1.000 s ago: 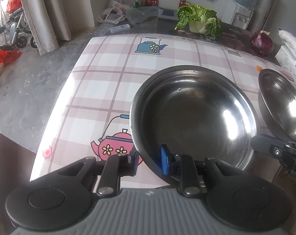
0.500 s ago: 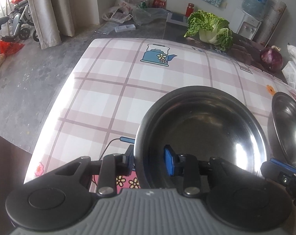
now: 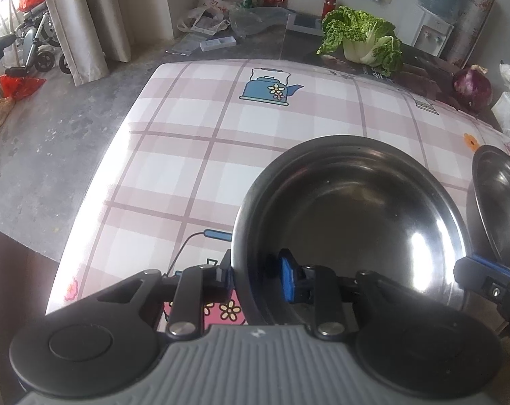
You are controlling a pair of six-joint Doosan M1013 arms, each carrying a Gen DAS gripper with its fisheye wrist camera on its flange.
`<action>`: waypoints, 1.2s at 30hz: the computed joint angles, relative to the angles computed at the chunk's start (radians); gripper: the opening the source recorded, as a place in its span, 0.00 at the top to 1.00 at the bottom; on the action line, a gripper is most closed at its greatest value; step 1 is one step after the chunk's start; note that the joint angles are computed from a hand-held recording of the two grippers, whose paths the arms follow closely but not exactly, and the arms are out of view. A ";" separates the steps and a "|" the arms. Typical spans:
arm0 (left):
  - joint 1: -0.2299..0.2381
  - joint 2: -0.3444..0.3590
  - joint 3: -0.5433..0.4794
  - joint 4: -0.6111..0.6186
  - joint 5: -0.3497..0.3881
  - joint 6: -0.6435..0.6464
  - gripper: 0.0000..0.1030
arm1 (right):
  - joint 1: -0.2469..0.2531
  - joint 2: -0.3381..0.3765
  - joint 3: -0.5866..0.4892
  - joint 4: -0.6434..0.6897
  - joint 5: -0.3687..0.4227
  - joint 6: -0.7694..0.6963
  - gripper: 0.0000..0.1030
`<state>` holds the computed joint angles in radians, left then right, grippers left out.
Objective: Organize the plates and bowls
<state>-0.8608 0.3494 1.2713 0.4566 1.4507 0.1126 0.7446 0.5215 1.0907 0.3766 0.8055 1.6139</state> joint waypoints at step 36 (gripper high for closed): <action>-0.019 -0.011 -0.002 0.024 -0.021 -0.035 0.82 | -0.014 -0.014 0.023 0.010 -0.014 -0.004 0.87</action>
<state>-0.8802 0.3380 1.2698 0.4810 1.4294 0.0780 0.7306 0.5076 1.1137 0.3861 0.7912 1.6103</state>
